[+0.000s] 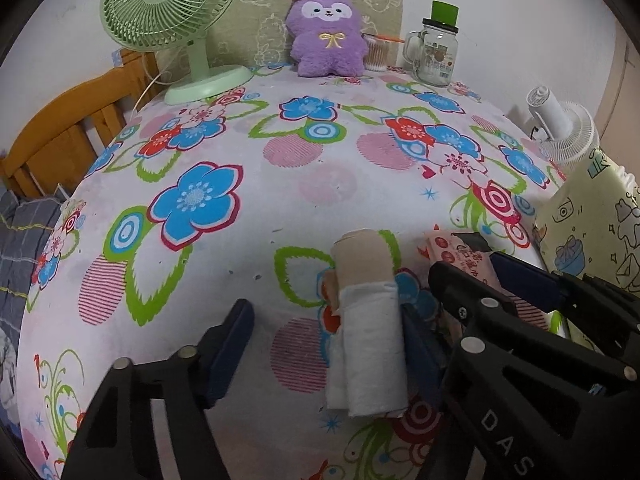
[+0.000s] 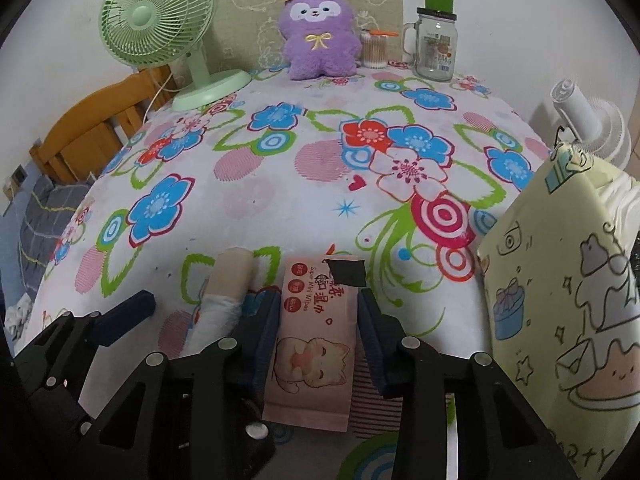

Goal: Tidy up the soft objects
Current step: 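Grasp the pink snack packet with the right gripper while the left gripper grasps the white roll, then lift and carry the pink packet and white roll with both grippers over the box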

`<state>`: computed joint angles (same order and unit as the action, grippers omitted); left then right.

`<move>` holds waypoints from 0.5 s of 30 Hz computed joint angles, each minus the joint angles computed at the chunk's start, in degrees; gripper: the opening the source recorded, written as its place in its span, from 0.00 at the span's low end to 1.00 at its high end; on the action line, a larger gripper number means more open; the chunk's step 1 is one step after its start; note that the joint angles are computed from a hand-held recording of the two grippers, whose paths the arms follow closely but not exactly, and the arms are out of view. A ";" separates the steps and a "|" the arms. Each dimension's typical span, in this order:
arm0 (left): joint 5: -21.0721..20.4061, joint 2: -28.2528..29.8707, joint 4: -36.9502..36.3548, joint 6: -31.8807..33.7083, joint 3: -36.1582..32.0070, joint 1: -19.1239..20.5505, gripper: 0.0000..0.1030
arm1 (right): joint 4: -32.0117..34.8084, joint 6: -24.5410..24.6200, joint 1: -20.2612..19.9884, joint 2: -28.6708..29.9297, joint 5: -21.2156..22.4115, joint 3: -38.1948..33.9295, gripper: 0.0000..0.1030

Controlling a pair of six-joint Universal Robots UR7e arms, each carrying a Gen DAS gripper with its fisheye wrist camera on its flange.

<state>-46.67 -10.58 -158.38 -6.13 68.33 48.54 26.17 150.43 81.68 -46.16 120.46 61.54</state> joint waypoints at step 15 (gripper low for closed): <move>-2.38 -0.45 -0.94 1.65 0.75 -0.43 0.18 | -1.38 0.24 -0.21 -1.65 -0.03 1.79 0.41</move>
<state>-49.05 -11.03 -159.32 -4.48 69.08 48.11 24.79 150.67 81.48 -47.81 120.44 63.34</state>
